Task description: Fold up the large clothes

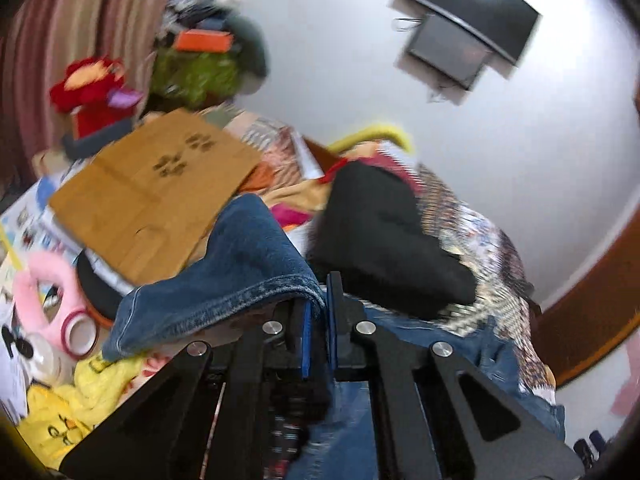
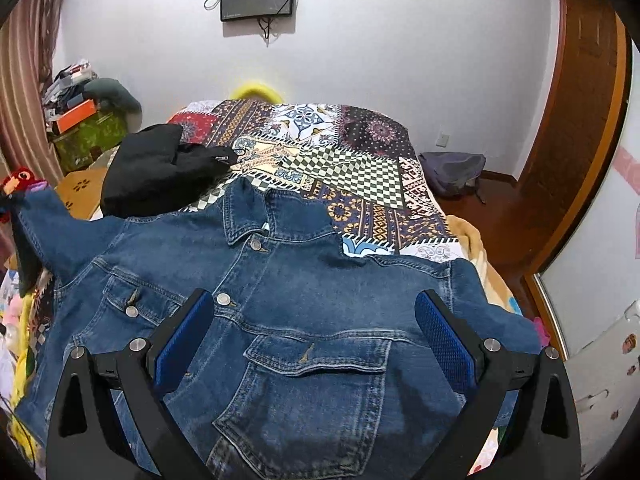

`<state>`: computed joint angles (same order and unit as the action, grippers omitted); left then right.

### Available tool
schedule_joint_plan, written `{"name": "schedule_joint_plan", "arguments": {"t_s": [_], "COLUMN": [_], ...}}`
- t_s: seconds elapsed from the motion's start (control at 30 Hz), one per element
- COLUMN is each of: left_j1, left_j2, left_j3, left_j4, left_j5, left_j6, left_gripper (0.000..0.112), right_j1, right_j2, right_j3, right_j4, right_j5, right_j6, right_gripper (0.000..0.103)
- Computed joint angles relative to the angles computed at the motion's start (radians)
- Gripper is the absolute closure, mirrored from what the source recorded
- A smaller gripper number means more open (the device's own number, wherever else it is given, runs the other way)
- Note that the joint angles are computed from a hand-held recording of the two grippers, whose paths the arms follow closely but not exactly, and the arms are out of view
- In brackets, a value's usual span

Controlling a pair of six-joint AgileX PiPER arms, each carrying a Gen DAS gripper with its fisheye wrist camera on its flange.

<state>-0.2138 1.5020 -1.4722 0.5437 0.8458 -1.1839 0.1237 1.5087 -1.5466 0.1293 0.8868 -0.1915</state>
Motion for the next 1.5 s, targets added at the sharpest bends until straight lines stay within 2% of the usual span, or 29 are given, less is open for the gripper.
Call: {"name": "schedule_joint_plan", "arguments": {"t_s": [0.27, 0.5, 0.7, 0.77, 0.87, 0.93, 1.0, 1.17, 1.3, 1.37, 1.43, 1.5], "left_j1": [-0.148, -0.247, -0.287, -0.296, -0.288, -0.287, -0.272, -0.221, -0.169, -0.122, -0.058, 0.015], "left_j2": [0.199, 0.402, 0.611, 0.667, 0.649, 0.601, 0.554, 0.372, 0.232, 0.169, 0.129, 0.106], "left_j3": [-0.299, -0.518, -0.741, -0.795, -0.719, -0.632, -0.567, -0.371, -0.221, -0.135, -0.055, 0.024], "left_j4": [-0.035, -0.158, -0.334, -0.379, -0.463, -0.478, -0.486, -0.481, -0.411, -0.408, -0.448, -0.548], "left_j5": [0.079, 0.128, 0.274, 0.335, 0.318, 0.278, 0.246, 0.142, 0.062, 0.022, -0.013, -0.065], "left_j6": [0.135, 0.311, 0.481, 0.515, 0.548, 0.533, 0.516, 0.469, 0.380, 0.344, 0.334, 0.379], "left_gripper": [0.107, 0.107, 0.107, 0.102, 0.087, 0.075, 0.068, 0.058, 0.044, 0.042, 0.042, 0.042], "right_j1": [-0.041, -0.078, -0.100, -0.104, -0.105, -0.101, -0.094, -0.076, -0.052, -0.043, -0.033, -0.022], "right_j2": [-0.036, -0.047, -0.057, -0.057, -0.062, -0.063, -0.062, -0.064, -0.055, -0.048, -0.043, -0.038], "right_j3": [0.044, 0.060, 0.075, 0.077, 0.081, 0.083, 0.083, 0.092, 0.089, 0.082, 0.077, 0.073], "right_j4": [0.031, 0.056, 0.075, 0.078, 0.077, 0.069, 0.060, 0.038, 0.003, -0.007, -0.020, -0.036], "right_j5": [-0.019, -0.017, -0.019, -0.019, -0.020, -0.023, -0.023, -0.032, -0.038, -0.035, -0.035, -0.035], "right_j6": [-0.041, -0.069, -0.089, -0.093, -0.094, -0.092, -0.088, -0.077, -0.052, -0.042, -0.031, -0.021], "right_gripper": [0.003, 0.003, 0.003, 0.003, 0.003, 0.003, 0.003, 0.003, 0.003, 0.003, 0.003, 0.003]}}
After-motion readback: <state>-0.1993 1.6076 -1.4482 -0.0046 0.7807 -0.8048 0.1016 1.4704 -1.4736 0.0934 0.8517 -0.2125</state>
